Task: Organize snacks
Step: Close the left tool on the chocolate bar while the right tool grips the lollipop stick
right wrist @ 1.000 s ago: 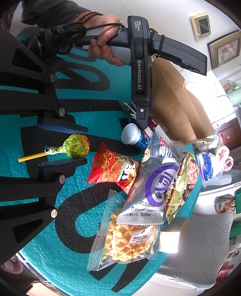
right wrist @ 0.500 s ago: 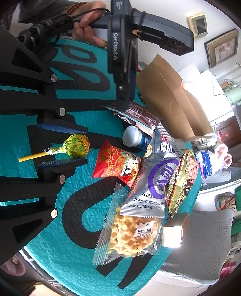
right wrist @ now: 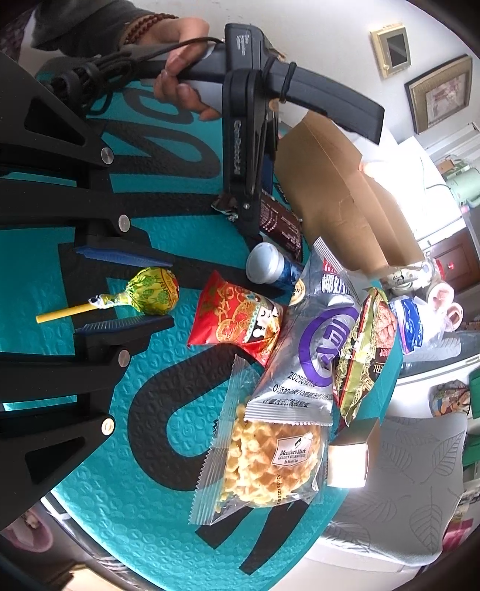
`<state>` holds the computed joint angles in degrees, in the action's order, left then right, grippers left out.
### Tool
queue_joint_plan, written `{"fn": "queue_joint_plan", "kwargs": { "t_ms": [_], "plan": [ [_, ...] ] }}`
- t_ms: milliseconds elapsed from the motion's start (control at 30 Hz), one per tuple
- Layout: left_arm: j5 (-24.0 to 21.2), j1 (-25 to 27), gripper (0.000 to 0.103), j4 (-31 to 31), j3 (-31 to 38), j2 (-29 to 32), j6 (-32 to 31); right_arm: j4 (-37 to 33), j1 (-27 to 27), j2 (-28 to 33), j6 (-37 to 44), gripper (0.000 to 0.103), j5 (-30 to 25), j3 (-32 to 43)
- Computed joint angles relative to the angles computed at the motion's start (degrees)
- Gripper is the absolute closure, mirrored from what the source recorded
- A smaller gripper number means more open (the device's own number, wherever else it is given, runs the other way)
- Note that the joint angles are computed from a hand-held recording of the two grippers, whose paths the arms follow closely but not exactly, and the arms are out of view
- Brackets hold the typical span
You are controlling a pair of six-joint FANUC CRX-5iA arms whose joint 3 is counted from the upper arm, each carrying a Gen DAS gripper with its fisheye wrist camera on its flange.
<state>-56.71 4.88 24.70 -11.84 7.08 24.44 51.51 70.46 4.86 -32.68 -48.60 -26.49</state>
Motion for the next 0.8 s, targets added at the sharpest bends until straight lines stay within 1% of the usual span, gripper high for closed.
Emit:
{"fn": "queue_joint_plan", "kwargs": {
  "t_ms": [100, 133, 167, 267, 467, 633, 700, 800],
  "plan": [
    [0.9, 0.3, 0.034, 2.2, -1.6, -0.5, 0.3, 0.0, 0.1, 0.2, 0.0, 0.077, -0.6, 0.2],
    [1.7, 0.2, 0.035, 2.7, -2.5, -0.9, -0.4, 0.0, 0.2, 0.4, 0.0, 0.077, -0.8, 0.3],
    [1.7, 0.7, 0.04, 3.3, -3.1, -1.2, -1.5, -0.2, 0.3, 0.6, 0.3, 0.077, -1.3, 0.5],
    [0.2, 1.8, 0.041, 3.0, -3.6, -2.2, -3.0, -1.0, 0.7, 1.1, 1.3, 0.077, -2.8, 1.4],
    [-2.9, 4.8, 0.041, 2.3, -6.5, -5.7, -5.8, -1.5, 0.2, 1.6, 2.3, 0.077, -2.8, 2.2],
    [-5.9, 6.6, 0.041, 1.0, -9.3, -9.2, -6.6, -1.5, 0.0, 1.9, 2.8, 0.077, -2.4, 2.5],
    [-5.9, 7.1, 0.041, 0.8, -10.2, -10.2, -6.7, -1.6, -0.2, 1.8, 3.0, 0.077, -2.2, 2.5],
    [-3.9, 7.8, 0.041, 2.2, -14.1, -12.3, -8.5, -1.8, -0.3, 2.0, 3.6, 0.077, -2.2, 2.7]
  ]
}}
